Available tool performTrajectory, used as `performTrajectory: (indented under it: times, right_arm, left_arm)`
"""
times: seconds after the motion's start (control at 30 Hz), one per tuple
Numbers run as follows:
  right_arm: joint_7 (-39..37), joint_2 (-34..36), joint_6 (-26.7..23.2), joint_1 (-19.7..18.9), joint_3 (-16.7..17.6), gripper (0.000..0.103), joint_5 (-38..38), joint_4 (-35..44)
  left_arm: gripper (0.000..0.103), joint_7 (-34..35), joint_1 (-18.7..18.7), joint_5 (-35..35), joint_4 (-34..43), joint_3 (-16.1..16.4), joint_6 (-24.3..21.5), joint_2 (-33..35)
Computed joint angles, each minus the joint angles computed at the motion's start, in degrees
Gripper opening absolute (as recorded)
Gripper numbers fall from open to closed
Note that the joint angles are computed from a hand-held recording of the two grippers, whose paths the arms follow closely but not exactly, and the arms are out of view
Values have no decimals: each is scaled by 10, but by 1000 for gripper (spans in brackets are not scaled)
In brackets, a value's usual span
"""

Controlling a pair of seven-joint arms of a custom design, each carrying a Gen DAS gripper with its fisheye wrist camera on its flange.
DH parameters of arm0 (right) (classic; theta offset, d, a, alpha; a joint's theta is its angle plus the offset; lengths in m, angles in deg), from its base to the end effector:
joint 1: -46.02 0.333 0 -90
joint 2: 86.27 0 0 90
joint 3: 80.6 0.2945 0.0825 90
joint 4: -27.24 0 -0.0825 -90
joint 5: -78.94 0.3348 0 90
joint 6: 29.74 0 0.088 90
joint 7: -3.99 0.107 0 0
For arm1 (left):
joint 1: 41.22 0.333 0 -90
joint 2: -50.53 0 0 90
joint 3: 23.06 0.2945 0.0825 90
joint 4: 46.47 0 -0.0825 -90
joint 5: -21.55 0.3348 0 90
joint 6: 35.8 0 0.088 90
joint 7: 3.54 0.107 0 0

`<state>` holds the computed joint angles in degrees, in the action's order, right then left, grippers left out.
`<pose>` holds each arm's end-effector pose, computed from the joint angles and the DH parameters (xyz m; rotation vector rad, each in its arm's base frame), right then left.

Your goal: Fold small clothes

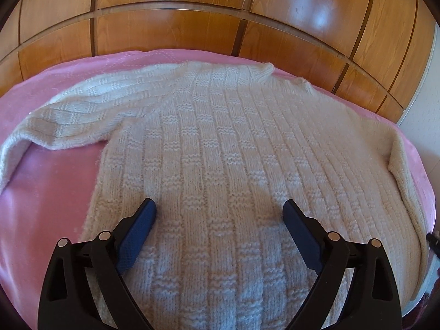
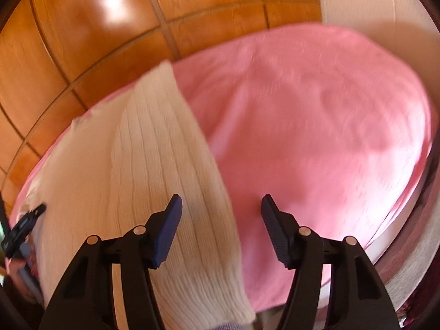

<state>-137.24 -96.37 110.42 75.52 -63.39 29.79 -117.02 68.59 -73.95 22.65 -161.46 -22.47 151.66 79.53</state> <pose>0.2932 0.3097 0.3631 -1.0074 2.4119 -0.5495 0.5202 -0.3299 0.3111 -1.6309 2.1489 -1.0061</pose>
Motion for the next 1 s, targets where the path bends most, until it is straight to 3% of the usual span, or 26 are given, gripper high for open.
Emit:
performTrajectory:
  times: [0.13, 0.23, 0.27, 0.3, 0.47, 0.53, 0.73, 0.83, 1.0]
  right_arm:
    - [0, 18, -13, 12, 7, 57, 1, 15]
    - [-58, 33, -32, 26, 2, 36, 36, 41]
    - [-85, 36, -36, 30, -1, 25, 47, 50]
    - [-106, 37, -46, 33, -3, 8, 56, 56]
    - [-167, 35, -129, 37, -6, 6, 73, 85]
    - [-183, 24, -195, 35, -6, 6, 72, 94]
    - [-238, -3, -328, -2, -27, 6, 52, 91]
    - [-256, -2, -365, -27, -40, 6, 33, 90]
    - [-275, 10, -359, -74, -73, 6, 21, 81]
  left_arm:
    - [94, -1, -5, 2, -1, 5, -4, -2]
    - [95, -3, -7, 5, 0, 7, -6, -1]
    - [95, -3, -6, 6, 0, 6, -6, -1]
    - [95, -4, -7, 6, -1, 7, -7, -2]
    - [96, -6, -8, 10, 0, 8, -7, -1]
    - [96, -8, -9, 11, 0, 9, -7, -2]
    - [97, -9, -8, 13, -1, 8, -7, -2]
    - [97, -10, -9, 13, -1, 9, -6, -2]
    - [99, -10, -14, 15, 2, 14, -11, -1]
